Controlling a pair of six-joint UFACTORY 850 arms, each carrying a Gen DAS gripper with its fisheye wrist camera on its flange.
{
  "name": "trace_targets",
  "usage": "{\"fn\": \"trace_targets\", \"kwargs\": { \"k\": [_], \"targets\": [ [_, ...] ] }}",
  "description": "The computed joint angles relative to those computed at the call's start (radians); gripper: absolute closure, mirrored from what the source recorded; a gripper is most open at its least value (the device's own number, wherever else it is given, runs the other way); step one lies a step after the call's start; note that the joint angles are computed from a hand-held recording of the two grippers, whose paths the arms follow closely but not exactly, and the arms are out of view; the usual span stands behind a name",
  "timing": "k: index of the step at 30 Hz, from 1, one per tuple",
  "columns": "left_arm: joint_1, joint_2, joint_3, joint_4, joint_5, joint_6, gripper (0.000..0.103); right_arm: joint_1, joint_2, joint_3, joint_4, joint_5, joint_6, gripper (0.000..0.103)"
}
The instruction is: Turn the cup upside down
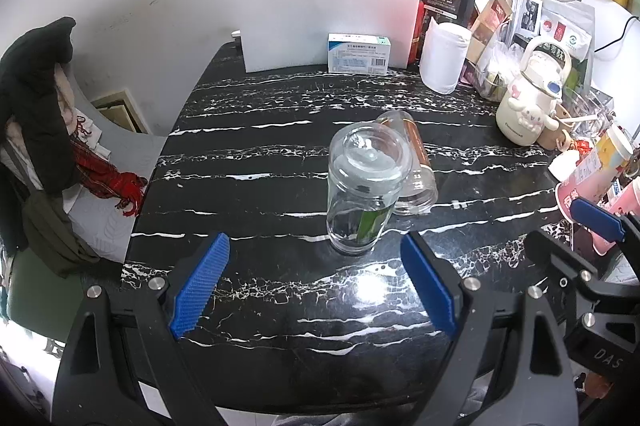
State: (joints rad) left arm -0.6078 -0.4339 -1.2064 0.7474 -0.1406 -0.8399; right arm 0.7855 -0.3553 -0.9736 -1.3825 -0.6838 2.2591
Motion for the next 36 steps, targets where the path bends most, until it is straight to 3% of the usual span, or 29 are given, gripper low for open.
{"fn": "trace_targets", "kwargs": {
  "k": [6, 18, 23, 36],
  "targets": [
    [0.0, -0.001, -0.006, -0.007, 0.003, 0.016, 0.016, 0.0, 0.0, 0.001, 0.004, 0.001, 0.005, 0.026],
    [-0.016, -0.001, -0.001, 0.165, -0.004, -0.154, 0.016, -0.004, 0.01, 0.017, 0.007, -0.003, 0.017, 0.026],
    [-0.018, -0.009, -0.01, 0.096, -0.014, -0.079, 0.016, -0.008, 0.007, 0.018, 0.011, 0.003, 0.019, 0.026],
    [-0.02, -0.02, -0.015, 0.135, -0.022, -0.116, 0.016, -0.018, 0.001, 0.016, 0.016, 0.016, 0.011, 0.026]
  ]
}}
